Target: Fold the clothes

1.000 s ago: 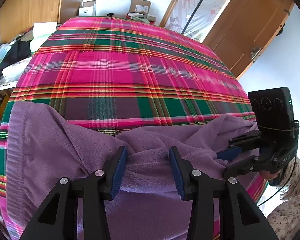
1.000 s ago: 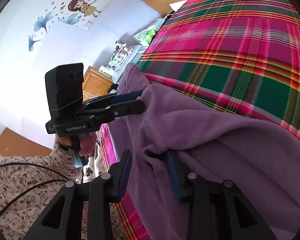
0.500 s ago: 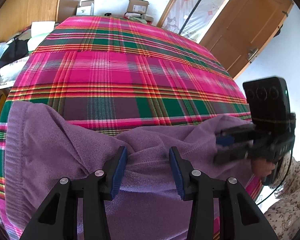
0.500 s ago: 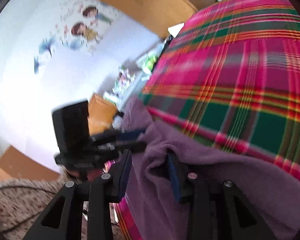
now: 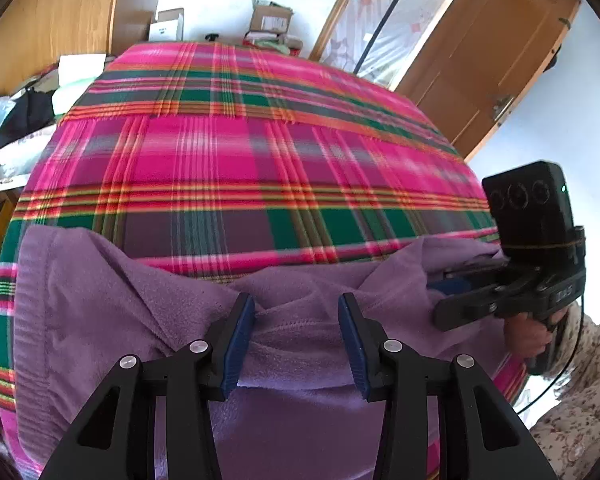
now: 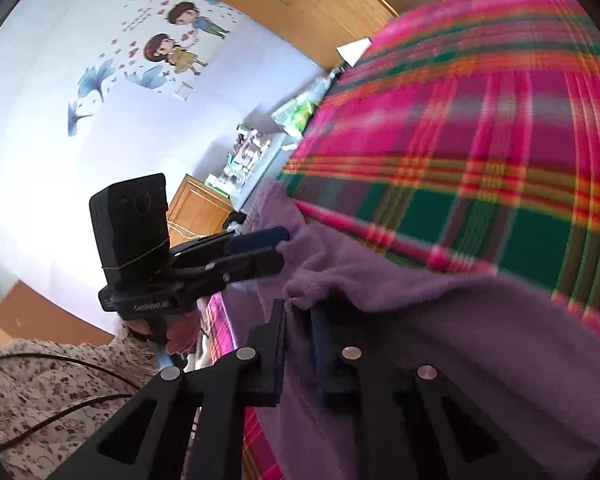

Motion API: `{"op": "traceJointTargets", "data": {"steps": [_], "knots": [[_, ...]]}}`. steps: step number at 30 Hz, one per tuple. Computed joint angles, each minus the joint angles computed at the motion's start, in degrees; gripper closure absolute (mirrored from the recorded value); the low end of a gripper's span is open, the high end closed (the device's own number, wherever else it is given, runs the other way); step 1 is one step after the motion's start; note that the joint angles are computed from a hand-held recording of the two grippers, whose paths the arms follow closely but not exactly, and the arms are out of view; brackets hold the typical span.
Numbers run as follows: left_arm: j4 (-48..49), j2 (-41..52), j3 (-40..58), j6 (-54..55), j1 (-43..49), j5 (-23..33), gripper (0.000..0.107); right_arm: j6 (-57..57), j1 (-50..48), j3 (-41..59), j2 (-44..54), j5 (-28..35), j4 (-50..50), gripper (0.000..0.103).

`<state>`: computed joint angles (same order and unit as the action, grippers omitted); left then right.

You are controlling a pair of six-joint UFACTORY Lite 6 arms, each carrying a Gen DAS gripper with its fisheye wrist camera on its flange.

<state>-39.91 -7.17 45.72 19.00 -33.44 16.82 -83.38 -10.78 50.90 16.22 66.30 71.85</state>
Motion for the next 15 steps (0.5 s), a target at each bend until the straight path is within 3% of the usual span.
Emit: {"op": "traceJointTargets", "data": {"steps": [7,9,15], "knots": [[-9.7,-0.6,1.2,16.9,-2.0,0.4,0.062,-5.5,-1.5,-2.7,-5.4,-4.0,3.3,0.096],[-14.7,1.5,3.0,23.8,-2.2,1.5,0.062,-6.5,-1.9,-3.0,-5.6,-3.0,3.9,0.096],[-15.1,7.1,10.0,31.5,-3.1,3.8,0.061,-9.6,-4.4,-4.3,-6.9,0.6,4.7,0.095]]}}
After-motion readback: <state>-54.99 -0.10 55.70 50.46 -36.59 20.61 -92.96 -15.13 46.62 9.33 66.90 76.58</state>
